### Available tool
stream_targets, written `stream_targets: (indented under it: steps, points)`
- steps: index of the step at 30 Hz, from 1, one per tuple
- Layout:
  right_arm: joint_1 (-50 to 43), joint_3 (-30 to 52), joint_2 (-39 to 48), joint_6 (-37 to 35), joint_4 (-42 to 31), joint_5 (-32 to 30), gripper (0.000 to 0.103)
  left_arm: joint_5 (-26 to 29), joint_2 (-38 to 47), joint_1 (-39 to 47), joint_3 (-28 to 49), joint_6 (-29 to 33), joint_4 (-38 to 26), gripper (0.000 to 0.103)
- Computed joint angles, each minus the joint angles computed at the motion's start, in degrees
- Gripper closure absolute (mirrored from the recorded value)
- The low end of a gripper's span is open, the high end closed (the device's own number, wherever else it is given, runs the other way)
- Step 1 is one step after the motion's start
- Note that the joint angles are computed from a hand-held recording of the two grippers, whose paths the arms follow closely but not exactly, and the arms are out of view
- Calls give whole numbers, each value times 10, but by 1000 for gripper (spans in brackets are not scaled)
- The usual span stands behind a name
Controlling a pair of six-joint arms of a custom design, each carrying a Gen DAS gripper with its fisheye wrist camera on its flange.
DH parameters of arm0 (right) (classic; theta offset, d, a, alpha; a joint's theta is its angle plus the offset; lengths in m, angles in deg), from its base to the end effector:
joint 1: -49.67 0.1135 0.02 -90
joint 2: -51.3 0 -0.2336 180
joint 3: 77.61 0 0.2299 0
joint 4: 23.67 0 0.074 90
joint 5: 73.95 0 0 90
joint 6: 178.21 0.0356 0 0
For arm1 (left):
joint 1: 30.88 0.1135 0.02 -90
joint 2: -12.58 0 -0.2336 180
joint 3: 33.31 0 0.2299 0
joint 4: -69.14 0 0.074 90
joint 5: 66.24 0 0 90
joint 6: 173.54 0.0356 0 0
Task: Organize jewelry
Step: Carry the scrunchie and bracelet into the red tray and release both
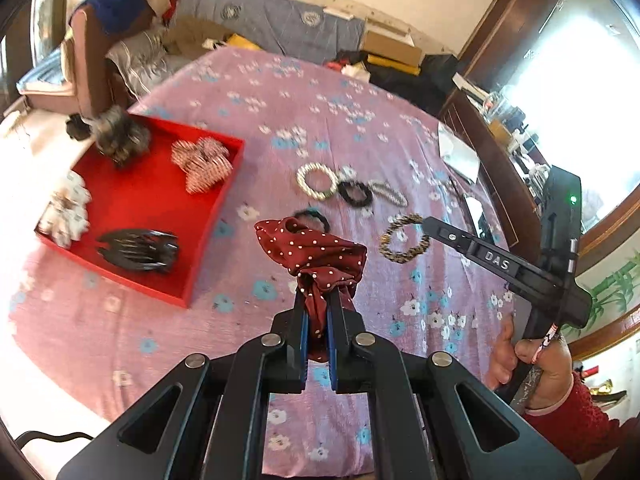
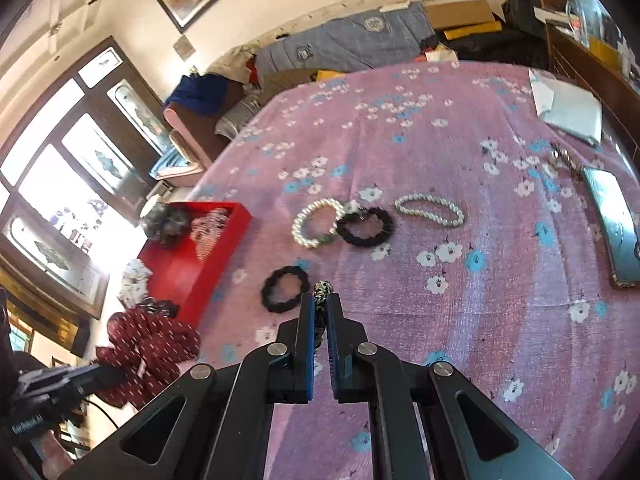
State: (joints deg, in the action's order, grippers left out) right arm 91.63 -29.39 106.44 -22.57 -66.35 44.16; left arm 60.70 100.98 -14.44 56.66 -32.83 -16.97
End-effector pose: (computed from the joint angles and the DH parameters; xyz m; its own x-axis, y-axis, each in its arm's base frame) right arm 0.1473 0.1099 0.1972 -0.5640 0.5735 -0.5942 0.3663 0.8186 0.4424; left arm 0.2487 0.0511 0.2513 -0.7372 0.4274 -0.5233 0.6304 0.7137 -0.3052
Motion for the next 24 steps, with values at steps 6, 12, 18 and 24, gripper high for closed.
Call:
stream_targets:
  steps: [6, 12, 18, 24]
  points:
    - [46, 60, -2, -7, -42, 54, 96, 8, 2, 68, 68, 30, -23, 96]
    - [48, 115, 29, -54, -22, 58, 96, 11, 55, 122, 175, 12, -22, 96]
    - [25, 179, 97, -119, 26, 29, 96, -1, 131, 140, 300, -22, -22, 96]
    - [-5, 269, 195, -173, 65, -21, 96, -18, 223, 112, 431, -43, -18, 96]
